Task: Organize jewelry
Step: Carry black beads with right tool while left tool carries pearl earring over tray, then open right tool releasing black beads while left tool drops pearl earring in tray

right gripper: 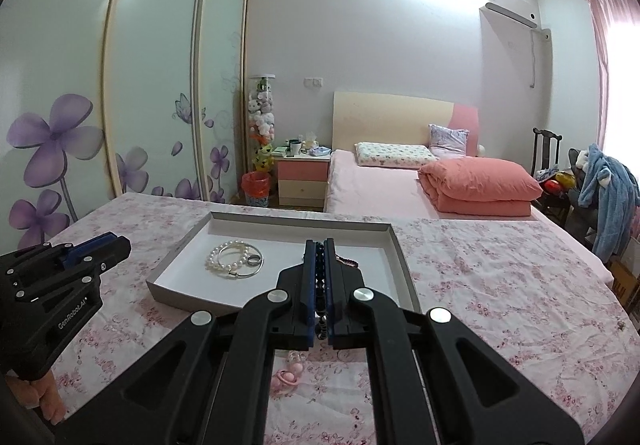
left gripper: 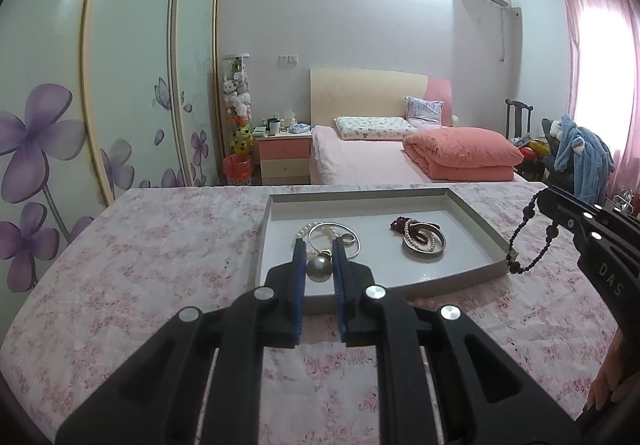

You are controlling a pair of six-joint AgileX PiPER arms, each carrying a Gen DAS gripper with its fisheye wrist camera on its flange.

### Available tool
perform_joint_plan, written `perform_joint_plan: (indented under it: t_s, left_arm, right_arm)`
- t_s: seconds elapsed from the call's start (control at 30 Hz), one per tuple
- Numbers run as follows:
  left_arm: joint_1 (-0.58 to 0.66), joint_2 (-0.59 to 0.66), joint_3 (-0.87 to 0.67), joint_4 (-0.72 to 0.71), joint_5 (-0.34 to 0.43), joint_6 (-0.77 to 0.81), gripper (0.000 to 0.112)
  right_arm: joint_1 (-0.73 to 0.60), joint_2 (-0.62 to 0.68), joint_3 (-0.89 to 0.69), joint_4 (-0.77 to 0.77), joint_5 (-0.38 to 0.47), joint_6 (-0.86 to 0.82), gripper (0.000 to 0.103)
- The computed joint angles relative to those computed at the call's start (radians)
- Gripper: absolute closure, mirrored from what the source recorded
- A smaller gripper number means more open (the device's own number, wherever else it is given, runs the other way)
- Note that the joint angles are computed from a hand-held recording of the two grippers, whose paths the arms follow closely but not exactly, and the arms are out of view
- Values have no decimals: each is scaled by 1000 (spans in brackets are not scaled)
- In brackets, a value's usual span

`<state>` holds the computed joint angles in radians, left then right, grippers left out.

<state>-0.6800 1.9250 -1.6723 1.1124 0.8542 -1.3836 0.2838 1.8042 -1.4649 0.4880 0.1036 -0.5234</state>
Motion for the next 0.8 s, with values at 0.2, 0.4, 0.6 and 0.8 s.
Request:
perform_joint_plan:
  t_s: [0.2,0.4,0.6,0.8]
  left_arm:
    - [19,16,-23,-22,-14,30,98]
    - [42,50,-83,-46,-27,82,98]
    - [99,119,-208,-147,-61,195,98]
    - [157,239,-409,-305,-59,368,98]
  right_arm:
    - [1,12,-24,-47,3,50,99]
    - [-1,41,-86,-108,11,120,99]
    - [-11,131,-234,-76,80,123,99]
    - [-15,295,-476,-151,228,225,99]
